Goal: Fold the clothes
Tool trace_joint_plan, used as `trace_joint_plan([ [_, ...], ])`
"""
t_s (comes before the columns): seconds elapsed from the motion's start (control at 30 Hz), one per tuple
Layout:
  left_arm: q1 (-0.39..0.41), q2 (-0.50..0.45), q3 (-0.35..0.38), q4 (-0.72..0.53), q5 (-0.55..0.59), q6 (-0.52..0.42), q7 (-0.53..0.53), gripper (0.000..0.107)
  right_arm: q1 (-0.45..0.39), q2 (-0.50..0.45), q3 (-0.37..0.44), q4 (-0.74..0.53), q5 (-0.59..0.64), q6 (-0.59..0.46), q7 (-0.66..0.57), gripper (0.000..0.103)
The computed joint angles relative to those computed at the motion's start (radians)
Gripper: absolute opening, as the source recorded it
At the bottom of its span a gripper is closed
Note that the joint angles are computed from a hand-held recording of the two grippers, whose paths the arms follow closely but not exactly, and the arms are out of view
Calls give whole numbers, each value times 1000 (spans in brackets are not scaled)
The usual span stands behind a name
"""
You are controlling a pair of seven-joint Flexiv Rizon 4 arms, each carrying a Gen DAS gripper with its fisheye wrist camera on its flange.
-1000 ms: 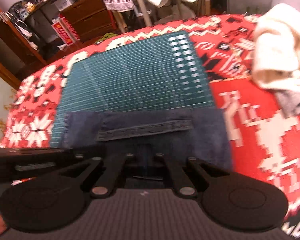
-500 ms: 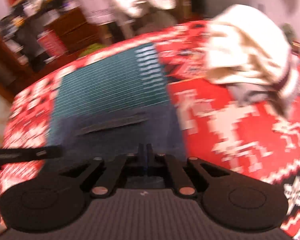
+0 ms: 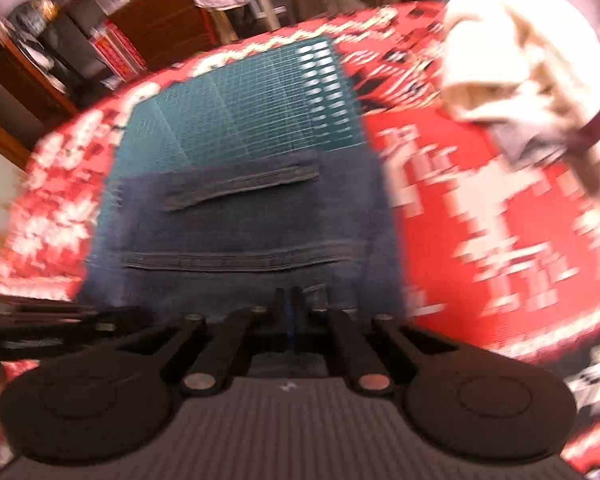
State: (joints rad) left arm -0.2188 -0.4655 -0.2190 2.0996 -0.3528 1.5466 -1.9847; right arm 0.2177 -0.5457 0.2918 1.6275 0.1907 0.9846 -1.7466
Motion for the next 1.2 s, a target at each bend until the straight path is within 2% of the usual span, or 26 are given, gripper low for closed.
trace_joint_plan([
  [0.07, -34, 12, 41, -8, 4, -27, -32, 2, -18, 2, 6, -18, 27, -30, 11, 0],
  [0.17, -89, 27, 114, -30, 38, -54, -81, 0, -12, 20, 2, -9, 21, -19, -2, 0],
  [0.23, -101, 33, 137, -30, 53, -45, -109, 0, -3, 22, -9, -11, 21, -4, 22, 0],
  [0.33, -83, 34, 142, -29, 79, -59, -155, 0, 23, 0, -43, -23, -14, -1, 92, 0],
  [0.4, -41, 35, 86, 1, 31, -21, -121, 1, 30, -21, -54, -32, -43, -17, 117, 0],
  [0.63, -54, 56, 102, 19, 41, -26, -147, 1, -2, -19, -46, 1, -63, -1, 122, 0],
  [0.73, -124, 78, 201, 12, 100, -98, -210, 1, -14, -6, -39, 20, -71, -5, 94, 0],
  [0.87, -120, 113, 213, 58, 123, -103, -278, 1, -20, 2, -40, 21, -61, -11, 101, 0],
  [0.97, -99, 120, 202, 73, 133, -99, -295, 1, -7, -11, -47, 4, -79, 26, 100, 0],
  [1.13, -132, 101, 261, 34, 208, -157, -357, 1, 11, -65, -51, -57, -104, 30, 113, 0],
  [1.2, -129, 107, 263, 41, 222, -169, -383, 3, 15, -70, -54, -54, -113, 33, 122, 0],
])
